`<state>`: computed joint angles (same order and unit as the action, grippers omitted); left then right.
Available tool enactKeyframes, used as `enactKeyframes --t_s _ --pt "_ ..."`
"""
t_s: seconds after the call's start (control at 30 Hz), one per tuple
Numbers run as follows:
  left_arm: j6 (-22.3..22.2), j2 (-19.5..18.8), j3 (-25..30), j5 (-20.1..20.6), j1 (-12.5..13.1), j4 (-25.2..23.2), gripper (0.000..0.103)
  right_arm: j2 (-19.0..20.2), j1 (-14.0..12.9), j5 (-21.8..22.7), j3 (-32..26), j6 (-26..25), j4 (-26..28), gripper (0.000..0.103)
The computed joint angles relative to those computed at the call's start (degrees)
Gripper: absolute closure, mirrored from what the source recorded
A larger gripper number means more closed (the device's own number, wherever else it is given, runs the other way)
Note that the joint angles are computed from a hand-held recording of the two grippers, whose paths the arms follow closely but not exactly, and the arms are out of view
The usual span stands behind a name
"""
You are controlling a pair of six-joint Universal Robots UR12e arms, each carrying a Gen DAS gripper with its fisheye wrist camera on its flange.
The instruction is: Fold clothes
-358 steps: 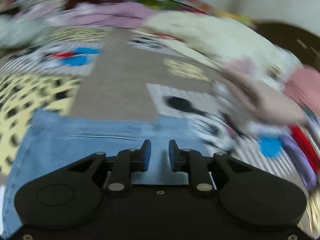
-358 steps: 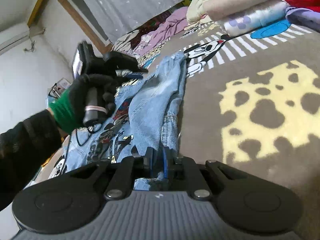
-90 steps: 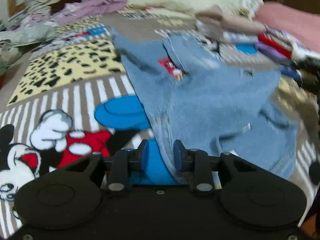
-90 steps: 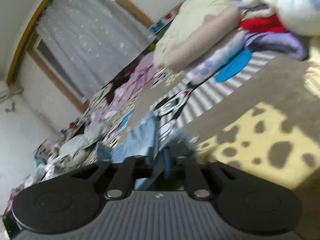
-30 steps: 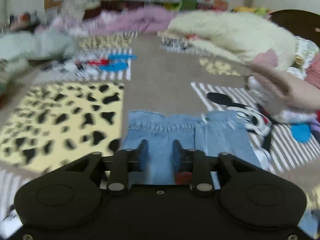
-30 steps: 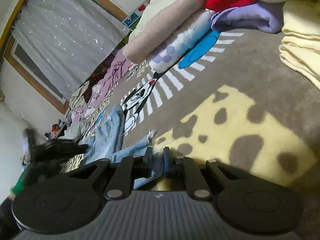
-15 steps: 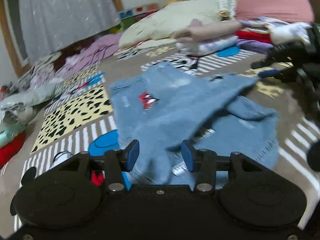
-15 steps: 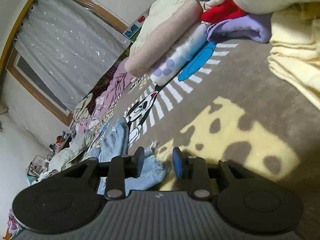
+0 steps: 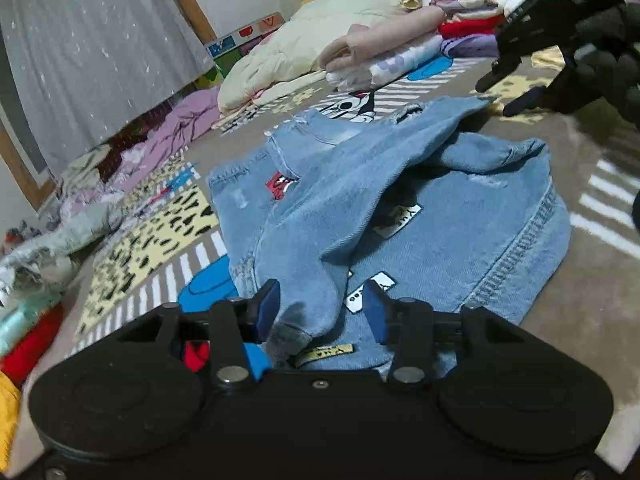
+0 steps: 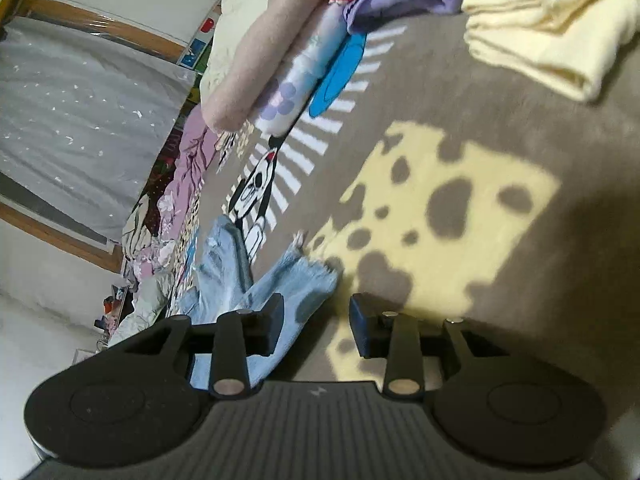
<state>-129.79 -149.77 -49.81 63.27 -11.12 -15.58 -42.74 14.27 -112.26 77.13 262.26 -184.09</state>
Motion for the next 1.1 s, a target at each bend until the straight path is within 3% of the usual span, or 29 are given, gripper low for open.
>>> enactKeyframes --t_s 0.07,0.13,0.2,0.23,0.4,0.53,0.6,0.67,0.83,1.1 --pt "2.48 0.04 -0.45 1.06 -0.29 0.59 0.067 0.48 0.23 -0.12 -0.90 0.79 0.54 0.063" --pt "4.66 0.56 -1.05 1.48 -0.42 -1.06 0.079 1.17 0.03 -0.33 -1.72 1.61 0.10 0.066" --pt "6.90 1.17 -1.67 1.94 -0.41 -2.68 0.090 1.80 -0.33 0.23 -2.35 2.26 -0.77 0.093" --pt "7.56 1.48 -2.12 2.35 -0.39 -3.00 0.090 1.92 -0.45 0.01 -2.65 1.82 -0.72 0.100" --pt "8.39 2.08 -2.64 2.07 -0.15 -4.13 0.090 1.39 -0.31 -3.63 -3.51 -2.57 1.20 0.100" --pt "6.43 1.30 -2.68 2.25 -0.21 1.03 0.090 1.33 -0.23 -3.42 -4.22 -5.39 2.29 0.099" --pt "6.61 0.97 -2.18 2.16 -0.22 0.80 0.091 0.98 -0.27 -3.16 -4.06 -5.88 2.68 0.099" --pt "5.93 1.07 -1.89 1.17 0.00 -0.74 0.100 0.93 -0.01 -4.57 -4.72 -7.55 3.27 0.099" --pt "3.44 1.13 -0.73 -1.72 0.69 -4.83 0.101 1.96 0.36 -7.44 -9.99 -14.86 6.33 0.100" --pt "-10.94 -0.69 4.00 -9.89 2.24 -12.16 0.102 8.45 -0.13 -6.57 -28.33 -26.96 16.45 0.100"
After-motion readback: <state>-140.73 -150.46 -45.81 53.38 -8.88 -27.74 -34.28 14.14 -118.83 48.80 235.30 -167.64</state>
